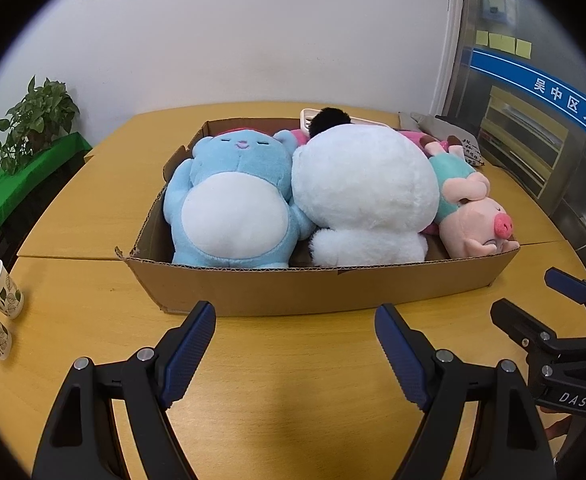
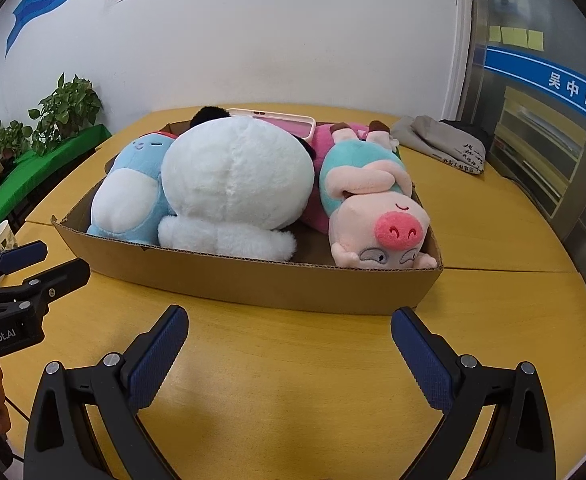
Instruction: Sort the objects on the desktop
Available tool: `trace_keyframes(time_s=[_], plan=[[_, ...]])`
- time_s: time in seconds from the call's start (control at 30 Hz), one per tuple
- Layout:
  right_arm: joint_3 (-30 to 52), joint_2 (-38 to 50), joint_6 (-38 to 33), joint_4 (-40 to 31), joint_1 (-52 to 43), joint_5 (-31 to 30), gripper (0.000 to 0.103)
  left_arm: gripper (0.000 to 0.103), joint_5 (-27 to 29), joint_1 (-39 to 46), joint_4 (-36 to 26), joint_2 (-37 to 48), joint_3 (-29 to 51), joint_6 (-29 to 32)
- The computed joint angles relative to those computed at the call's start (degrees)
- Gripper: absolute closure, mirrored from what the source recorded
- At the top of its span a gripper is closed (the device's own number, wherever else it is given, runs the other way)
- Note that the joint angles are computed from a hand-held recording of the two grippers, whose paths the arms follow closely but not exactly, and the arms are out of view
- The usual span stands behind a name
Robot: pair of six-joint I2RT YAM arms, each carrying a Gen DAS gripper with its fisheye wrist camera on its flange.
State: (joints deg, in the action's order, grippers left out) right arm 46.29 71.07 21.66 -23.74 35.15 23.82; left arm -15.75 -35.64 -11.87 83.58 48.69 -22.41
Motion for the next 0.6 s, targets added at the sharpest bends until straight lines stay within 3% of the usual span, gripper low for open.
trace_keyframes(time_s=[0.6], plan=[[2.9, 3.0, -0.4, -0.5, -0.7, 0.4, 0.0, 0.021, 3.8, 2.2, -0.2, 1.7, 2.4, 1.0]])
